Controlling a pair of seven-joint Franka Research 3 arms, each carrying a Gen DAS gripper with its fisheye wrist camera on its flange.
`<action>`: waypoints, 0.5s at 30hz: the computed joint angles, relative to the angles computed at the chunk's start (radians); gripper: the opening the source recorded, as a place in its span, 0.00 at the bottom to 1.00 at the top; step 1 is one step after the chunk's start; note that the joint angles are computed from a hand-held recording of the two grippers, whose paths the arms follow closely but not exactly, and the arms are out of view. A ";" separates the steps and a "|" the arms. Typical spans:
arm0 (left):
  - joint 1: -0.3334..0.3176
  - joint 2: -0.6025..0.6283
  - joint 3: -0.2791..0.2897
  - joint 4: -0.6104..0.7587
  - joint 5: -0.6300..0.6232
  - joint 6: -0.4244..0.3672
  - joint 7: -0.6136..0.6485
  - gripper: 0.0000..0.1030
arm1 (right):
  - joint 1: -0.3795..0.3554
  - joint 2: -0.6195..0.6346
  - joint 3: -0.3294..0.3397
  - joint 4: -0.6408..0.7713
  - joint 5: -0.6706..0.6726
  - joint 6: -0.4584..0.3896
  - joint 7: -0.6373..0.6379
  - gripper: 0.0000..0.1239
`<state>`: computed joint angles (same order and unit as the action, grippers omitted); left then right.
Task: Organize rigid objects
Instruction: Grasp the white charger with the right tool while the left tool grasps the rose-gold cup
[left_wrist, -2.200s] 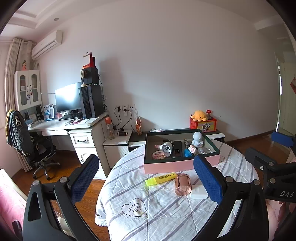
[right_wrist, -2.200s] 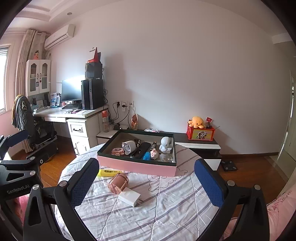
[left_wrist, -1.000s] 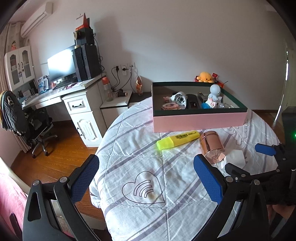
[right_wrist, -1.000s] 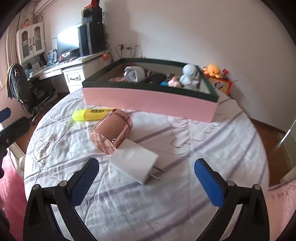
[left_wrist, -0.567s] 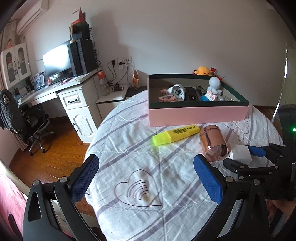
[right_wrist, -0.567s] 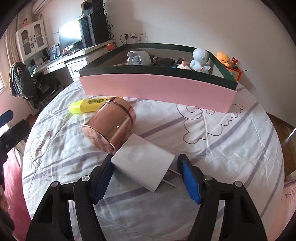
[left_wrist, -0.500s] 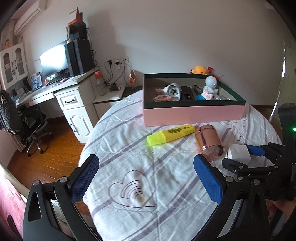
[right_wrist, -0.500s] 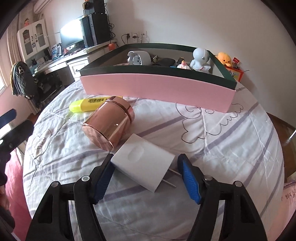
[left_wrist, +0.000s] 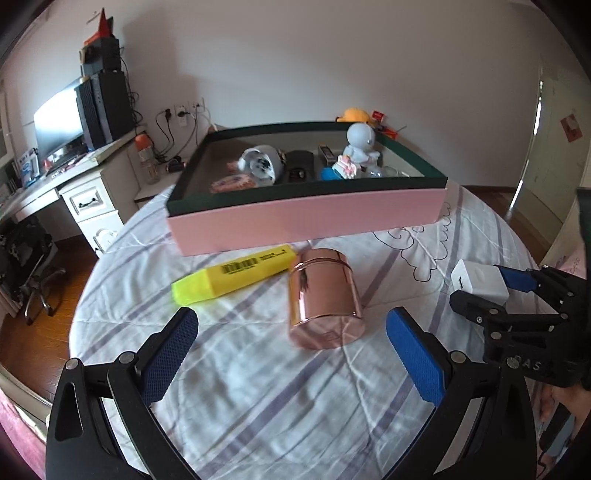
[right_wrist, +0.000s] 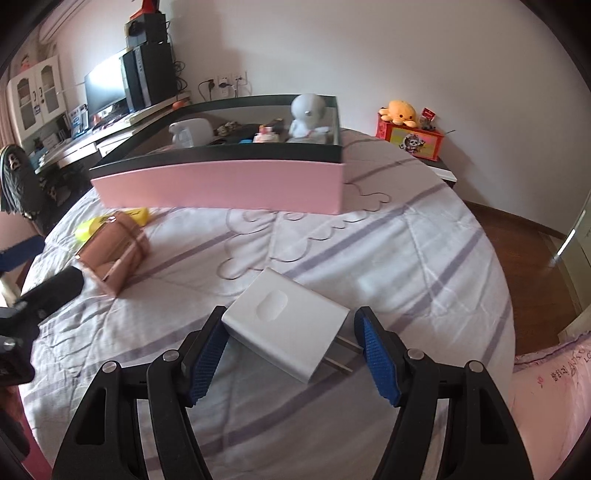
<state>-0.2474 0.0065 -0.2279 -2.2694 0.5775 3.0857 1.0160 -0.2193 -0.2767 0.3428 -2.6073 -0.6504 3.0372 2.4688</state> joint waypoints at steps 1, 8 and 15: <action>-0.002 0.014 0.001 0.017 0.040 -0.009 -0.040 1.00 | 0.001 0.001 -0.003 -0.002 0.001 0.007 -0.001 0.57; -0.032 0.073 0.009 0.088 0.021 -0.092 -0.036 0.93 | -0.030 0.013 0.023 0.005 -0.010 0.023 0.003 0.57; -0.017 0.096 -0.038 0.099 -0.205 -0.123 0.203 0.46 | -0.018 0.025 0.008 0.012 -0.021 0.026 0.009 0.57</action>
